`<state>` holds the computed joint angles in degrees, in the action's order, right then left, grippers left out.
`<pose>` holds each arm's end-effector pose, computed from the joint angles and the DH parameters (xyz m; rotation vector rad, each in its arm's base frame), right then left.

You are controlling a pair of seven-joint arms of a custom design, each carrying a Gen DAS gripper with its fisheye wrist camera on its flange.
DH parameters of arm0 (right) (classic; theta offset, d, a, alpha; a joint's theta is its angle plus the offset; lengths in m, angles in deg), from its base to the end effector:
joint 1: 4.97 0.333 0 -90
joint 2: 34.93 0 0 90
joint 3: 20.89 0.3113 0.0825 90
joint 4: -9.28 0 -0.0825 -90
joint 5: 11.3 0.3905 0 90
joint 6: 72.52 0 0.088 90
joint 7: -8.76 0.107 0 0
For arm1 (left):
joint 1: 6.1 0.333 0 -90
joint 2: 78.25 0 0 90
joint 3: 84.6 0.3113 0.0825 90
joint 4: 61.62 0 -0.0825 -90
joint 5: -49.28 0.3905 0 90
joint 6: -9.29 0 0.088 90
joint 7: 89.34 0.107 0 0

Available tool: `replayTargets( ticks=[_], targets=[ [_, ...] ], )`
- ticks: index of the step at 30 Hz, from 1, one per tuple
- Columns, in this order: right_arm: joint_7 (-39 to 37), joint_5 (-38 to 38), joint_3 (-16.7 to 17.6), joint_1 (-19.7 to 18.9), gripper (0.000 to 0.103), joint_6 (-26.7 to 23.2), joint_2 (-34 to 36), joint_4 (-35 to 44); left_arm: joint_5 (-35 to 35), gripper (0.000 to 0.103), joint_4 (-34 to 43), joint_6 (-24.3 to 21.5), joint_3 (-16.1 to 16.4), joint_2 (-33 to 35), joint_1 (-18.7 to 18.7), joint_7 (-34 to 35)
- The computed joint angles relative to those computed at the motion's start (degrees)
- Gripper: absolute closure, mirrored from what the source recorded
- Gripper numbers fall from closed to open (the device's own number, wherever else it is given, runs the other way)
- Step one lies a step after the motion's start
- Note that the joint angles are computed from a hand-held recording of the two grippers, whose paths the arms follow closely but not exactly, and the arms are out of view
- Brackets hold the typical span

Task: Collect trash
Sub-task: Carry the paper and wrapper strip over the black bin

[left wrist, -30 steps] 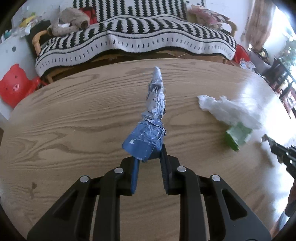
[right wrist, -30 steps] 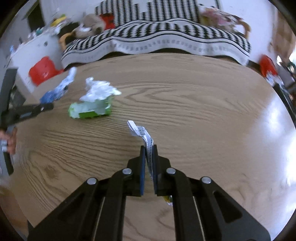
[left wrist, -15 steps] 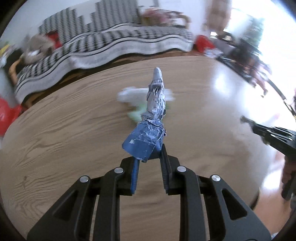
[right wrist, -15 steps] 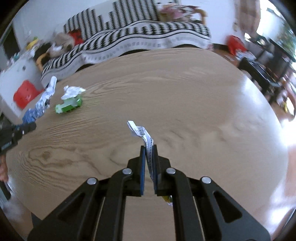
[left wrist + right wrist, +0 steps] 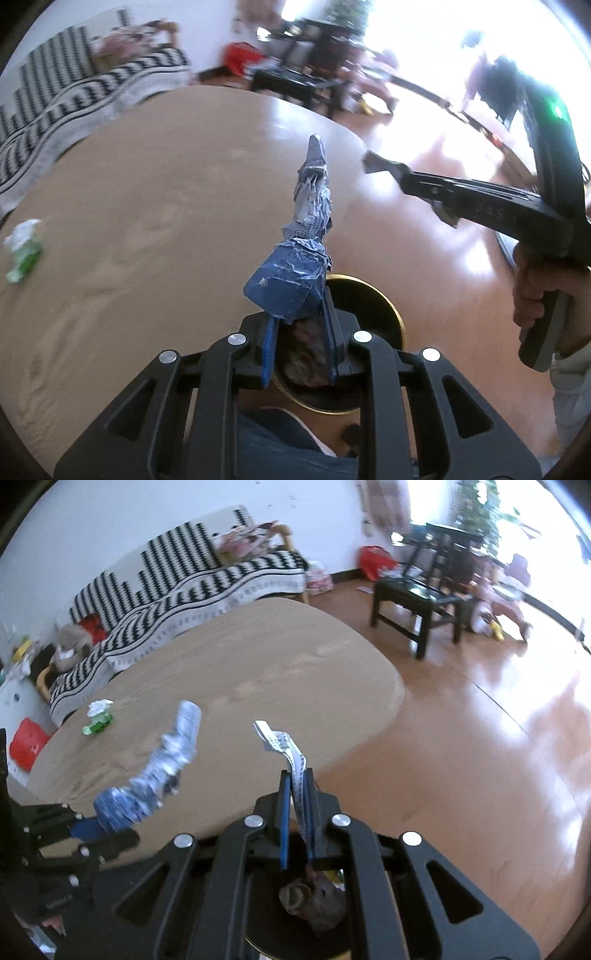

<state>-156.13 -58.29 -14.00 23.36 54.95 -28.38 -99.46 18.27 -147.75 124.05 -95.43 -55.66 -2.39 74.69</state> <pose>0.5198 0.3361 0.4638 -0.9975 2.3754 -0.7159 0.6862 -0.0980 0.4589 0.5635 -2.9451 0.9003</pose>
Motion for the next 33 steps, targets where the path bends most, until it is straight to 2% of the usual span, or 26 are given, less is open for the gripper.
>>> replayTargets(
  ticks=[4, 9, 13, 15, 19, 25, 33],
  targets=[
    [5.70, 1.91, 0.52, 0.01, 0.095, 4.79, -1.42, -6.80, 2.24, 0.082, -6.27, 0.97, 0.20, -2.86, -1.14, 2.12],
    [14.22, 2.55, 0.18, -0.26, 0.095, 15.10, 1.43, -12.31, 7.12, 0.082, -10.55, 2.46, 1.13, -3.00, -3.30, -0.13],
    [17.05, 4.11, -1.01, -0.10, 0.095, 22.59, 5.57, -13.42, 16.25, 0.082, -10.77, 2.49, 2.37, 0.61, -6.28, -4.76],
    [17.21, 5.01, -1.68, 0.23, 0.095, 25.10, 6.97, -13.76, 19.36, 0.082, -11.63, 4.12, 2.49, 1.44, -7.01, -5.30],
    [16.73, 6.79, -2.98, 0.94, 0.095, 28.04, 8.48, -14.36, 23.17, 0.082, -10.30, 4.61, 2.60, 4.02, -8.07, -7.62],
    [14.32, 9.36, -4.24, 1.23, 0.095, 30.08, 10.11, -13.90, 24.55, 0.082, -7.04, 2.78, 2.05, 6.70, -8.92, -10.91],
    [13.89, 10.07, -5.54, 1.41, 0.095, 32.79, 9.02, -16.24, 25.19, 0.081, -3.45, 0.35, 1.80, 9.23, -8.92, -11.58]
  ],
)
